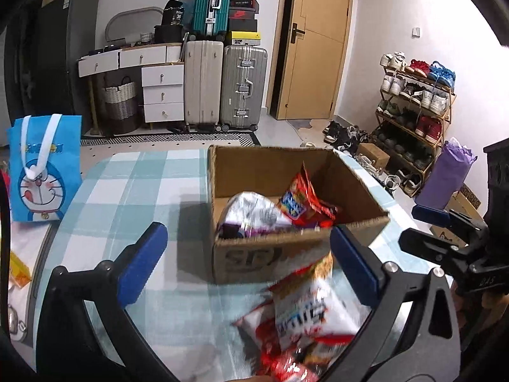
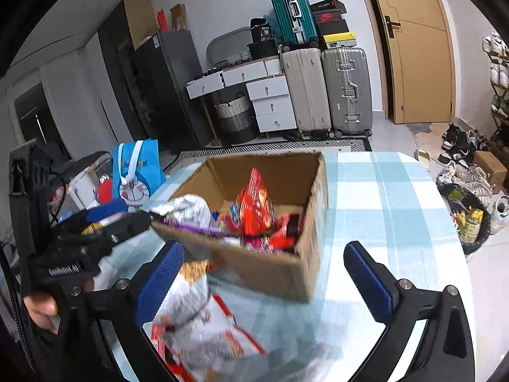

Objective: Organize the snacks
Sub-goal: 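Move both grippers back from the box toward the remaining snacks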

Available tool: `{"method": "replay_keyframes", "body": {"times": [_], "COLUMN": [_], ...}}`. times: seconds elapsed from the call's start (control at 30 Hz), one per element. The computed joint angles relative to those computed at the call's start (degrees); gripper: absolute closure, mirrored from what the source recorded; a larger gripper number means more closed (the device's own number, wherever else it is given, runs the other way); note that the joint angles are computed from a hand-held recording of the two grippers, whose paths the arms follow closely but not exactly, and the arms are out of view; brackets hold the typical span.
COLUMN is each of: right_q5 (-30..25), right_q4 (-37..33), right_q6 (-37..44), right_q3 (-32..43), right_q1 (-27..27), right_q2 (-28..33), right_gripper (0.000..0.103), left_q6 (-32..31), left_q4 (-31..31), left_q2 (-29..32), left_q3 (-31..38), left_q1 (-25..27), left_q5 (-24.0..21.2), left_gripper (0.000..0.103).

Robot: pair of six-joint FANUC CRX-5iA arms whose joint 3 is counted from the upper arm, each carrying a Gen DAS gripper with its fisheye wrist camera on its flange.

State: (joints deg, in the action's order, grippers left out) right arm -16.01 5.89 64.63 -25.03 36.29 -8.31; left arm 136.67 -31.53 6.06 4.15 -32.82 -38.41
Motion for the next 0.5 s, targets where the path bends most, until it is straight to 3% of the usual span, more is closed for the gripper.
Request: {"method": "replay_keyframes", "body": {"times": [0.13,0.37,0.5], "right_q5": [-0.1,-0.7,-5.2], "right_q4": [-3.8,-0.5,-6.5], "right_q6": [2.9,-1.5,3.8], "right_q3": [-2.5,-6.6,-4.1], "right_q1": [0.7,2.7,2.6], "right_q2": [-2.9,-5.5,-4.9], "right_gripper": [0.001,0.001,0.001], "left_q6": [2.2,4.9,6.4], "left_q4": [-2.1,-4.0,-3.4], "left_q2": [-2.8,-6.2,-7.9], "left_q3": [-3.1,-7.5,-10.8], "left_q1": [-2.3,-5.2,-5.5], "left_q5": [-1.0,-2.6,-1.0], "left_gripper": [0.001,0.001,0.001]}}
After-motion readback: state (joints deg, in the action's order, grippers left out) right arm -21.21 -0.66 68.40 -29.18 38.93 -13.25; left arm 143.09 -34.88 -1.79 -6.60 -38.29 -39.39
